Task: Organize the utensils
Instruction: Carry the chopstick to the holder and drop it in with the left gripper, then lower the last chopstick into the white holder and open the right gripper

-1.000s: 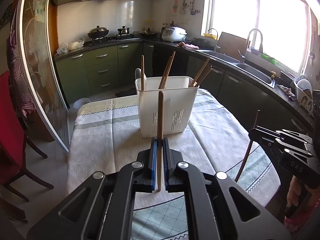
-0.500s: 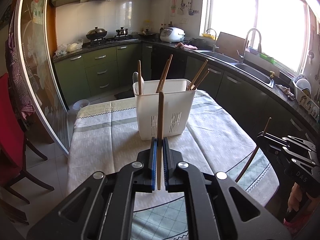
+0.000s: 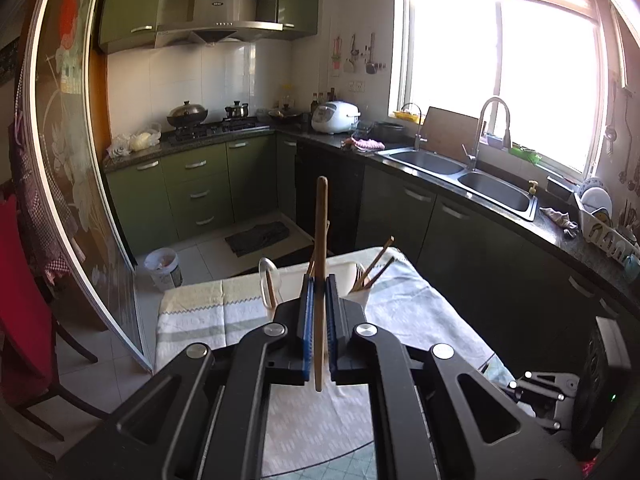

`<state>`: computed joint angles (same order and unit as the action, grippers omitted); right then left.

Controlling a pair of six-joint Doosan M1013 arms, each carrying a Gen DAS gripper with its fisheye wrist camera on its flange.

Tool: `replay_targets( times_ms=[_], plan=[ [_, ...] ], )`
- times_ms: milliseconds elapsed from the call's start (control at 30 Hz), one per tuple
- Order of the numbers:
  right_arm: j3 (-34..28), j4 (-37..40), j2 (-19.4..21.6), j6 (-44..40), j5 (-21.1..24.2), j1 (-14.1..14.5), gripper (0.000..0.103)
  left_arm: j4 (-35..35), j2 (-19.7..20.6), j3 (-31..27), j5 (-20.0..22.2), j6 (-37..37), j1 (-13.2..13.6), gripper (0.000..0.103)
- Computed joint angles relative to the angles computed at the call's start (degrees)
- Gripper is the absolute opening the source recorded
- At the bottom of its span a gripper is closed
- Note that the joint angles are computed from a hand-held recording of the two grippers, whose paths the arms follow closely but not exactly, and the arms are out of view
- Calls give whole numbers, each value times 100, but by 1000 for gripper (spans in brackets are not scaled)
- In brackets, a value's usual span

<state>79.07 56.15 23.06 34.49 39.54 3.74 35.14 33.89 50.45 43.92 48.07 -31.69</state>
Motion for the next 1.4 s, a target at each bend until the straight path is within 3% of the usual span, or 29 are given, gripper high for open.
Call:
replay_targets(
  times_ms=[200, 500, 633, 733, 800, 933, 1200, 1300, 1400],
  plan=[
    [-21, 0, 17, -15, 59, -21, 6, 231, 561, -1215, 253, 78, 58, 6],
    [0, 66, -8, -161, 222, -51, 6, -59, 1680, -3092, 1126, 453, 226, 6],
    [-59, 96, 25, -138, 395, -77, 6, -190, 2022, -3567, 1528, 687, 289, 6],
    [-116, 86, 55, -89, 505, -81, 6, -361, 2104, -3605, 1673, 850, 329, 6],
    [-138, 50, 44, -76, 483, -63, 6, -405, 2056, -3450, 1644, 846, 345, 6],
    [-281, 34, 39, -98, 476, -40, 6, -292, 1714, -2735, 1270, 572, 362, 33],
    [-827, 944, 43, -671, -145, 39, 6, 703, 459, -495, -194, -673, 246, 33],
    [-1135, 1473, 142, -1073, -664, 161, 6, 1200, 1, 292, -577, -1247, 176, 33],
    [-1602, 1489, 381, -989, -1101, 309, 6, 1705, -396, 984, -767, -1785, 101, 33]
  ],
)
